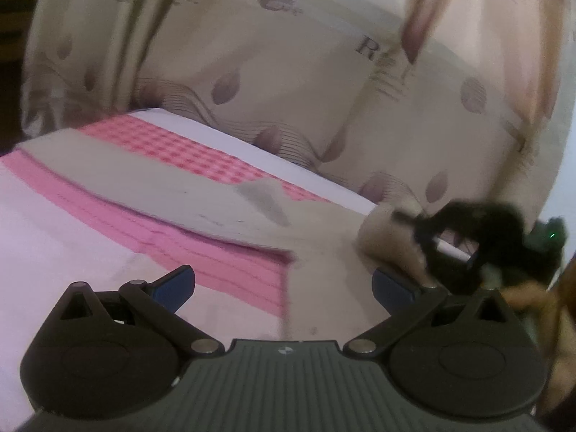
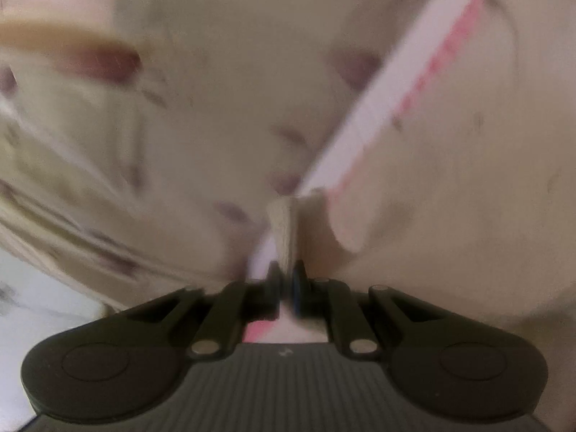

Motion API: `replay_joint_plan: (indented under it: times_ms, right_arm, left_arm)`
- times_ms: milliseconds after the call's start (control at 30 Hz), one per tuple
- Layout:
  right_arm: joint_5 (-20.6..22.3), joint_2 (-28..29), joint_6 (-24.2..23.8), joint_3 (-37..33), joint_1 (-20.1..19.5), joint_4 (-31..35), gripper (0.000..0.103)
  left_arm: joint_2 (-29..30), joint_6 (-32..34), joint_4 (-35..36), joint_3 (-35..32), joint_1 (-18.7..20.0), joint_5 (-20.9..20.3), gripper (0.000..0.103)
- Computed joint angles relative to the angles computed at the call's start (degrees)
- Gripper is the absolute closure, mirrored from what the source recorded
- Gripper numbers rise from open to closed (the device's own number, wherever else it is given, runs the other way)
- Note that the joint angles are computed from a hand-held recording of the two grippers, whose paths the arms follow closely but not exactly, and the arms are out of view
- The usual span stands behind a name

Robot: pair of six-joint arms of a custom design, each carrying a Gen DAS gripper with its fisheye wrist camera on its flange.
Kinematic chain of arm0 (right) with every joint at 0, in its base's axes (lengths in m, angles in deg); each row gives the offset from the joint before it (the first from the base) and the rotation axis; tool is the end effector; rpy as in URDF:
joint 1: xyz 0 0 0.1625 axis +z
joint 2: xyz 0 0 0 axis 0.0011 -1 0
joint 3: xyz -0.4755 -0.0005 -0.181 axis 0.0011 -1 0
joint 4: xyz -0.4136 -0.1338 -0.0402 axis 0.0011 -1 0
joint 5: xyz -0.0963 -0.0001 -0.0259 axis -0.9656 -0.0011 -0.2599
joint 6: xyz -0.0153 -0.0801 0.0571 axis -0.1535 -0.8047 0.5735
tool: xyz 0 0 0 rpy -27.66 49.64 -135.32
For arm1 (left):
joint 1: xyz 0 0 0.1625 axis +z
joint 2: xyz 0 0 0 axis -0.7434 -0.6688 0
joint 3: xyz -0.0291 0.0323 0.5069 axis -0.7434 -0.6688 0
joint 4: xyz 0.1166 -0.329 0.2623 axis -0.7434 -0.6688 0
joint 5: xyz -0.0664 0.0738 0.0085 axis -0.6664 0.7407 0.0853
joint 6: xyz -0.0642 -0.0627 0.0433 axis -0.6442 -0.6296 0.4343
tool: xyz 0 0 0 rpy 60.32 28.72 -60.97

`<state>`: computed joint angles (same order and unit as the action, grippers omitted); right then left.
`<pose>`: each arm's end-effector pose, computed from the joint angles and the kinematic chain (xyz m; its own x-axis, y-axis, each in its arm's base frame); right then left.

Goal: Fold small clothes

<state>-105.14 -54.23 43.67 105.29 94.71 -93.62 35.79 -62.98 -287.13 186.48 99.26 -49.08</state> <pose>0.2342 -0.7680 0.0592 -0.9173 -0.1881 -0.3509 -0.0156 0.8977 -0.4404 -0.1159 -0.5037 0.2171 -0.8466 -0.4241 -0.3215 0.2199 0.2714 -0.9370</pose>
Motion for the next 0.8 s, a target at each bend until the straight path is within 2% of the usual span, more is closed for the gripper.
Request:
replay_joint_plan:
  times_ms: [67,133,167,200,233,300,367,467,533,567,633,700,800]
  right_arm:
    - [-2.5,0.9,-3.1,-0.3,0.7,1.1,0.093]
    - [-4.0,0.8,-6.6,-0.6,0.9,4.7,0.088]
    - [-4.4,0.2,-8.1,-0.2,0.9,6.2,0.079]
    - [-4.5,-0.8,-9.4,0.8,0.7,6.9,0.067]
    - [-4.4,-2.3,-11.2,2.6,0.2,6.2,0.060]
    - [-6.6,-5.2,-15.8,6.1,-0.3,4.1,0.032]
    - [-11.0,-7.5,-21.6,8.2,-0.3,2.5,0.029]
    - [-18.7,-11.0,-31.6,12.2,-0.5,-2.8,0.030]
    - [-24.7,-12.3,-39.1,14.8,-0.2,-9.1,0.026]
    - [-27.8,-12.3,-43.9,16.1,-0.1,-13.5,0.020]
    - [-34.1,-10.6,-52.9,17.4,0.1,-22.7,0.015]
    - [-38.1,-9.7,-55.0,17.6,-0.2,-25.3,0.014]
    - [-37.8,-9.7,-50.4,17.8,-0.9,-25.6,0.006]
  left_arm:
    - [-0.8,-0.9,0.2,0.7,0.5,-0.1,0.000]
    - [-1.9,-2.6,1.2,1.2,1.2,-1.2,0.000]
    - [-2.3,-3.0,1.6,1.4,1.5,-1.7,0.000]
    - [-2.7,-3.5,2.2,1.5,1.7,-2.1,0.000]
    - [-3.3,-3.9,3.3,1.6,2.0,-2.6,0.000]
    - [-3.9,-3.6,4.3,1.8,2.4,-3.5,0.000]
    - [-4.0,-2.2,4.3,2.1,2.5,-3.2,0.000]
    - [-4.5,-0.3,5.1,2.2,2.6,-0.9,0.000]
    - [-5.6,-0.1,4.6,3.1,3.0,-0.2,0.000]
    - [-6.2,-0.1,3.6,3.4,3.2,0.4,0.000]
    - [-7.7,0.0,1.1,4.1,3.9,2.3,0.000]
    - [-10.5,-1.7,1.1,5.4,4.8,2.1,0.000]
    - [-15.4,-2.0,2.2,6.8,5.9,3.1,0.000]
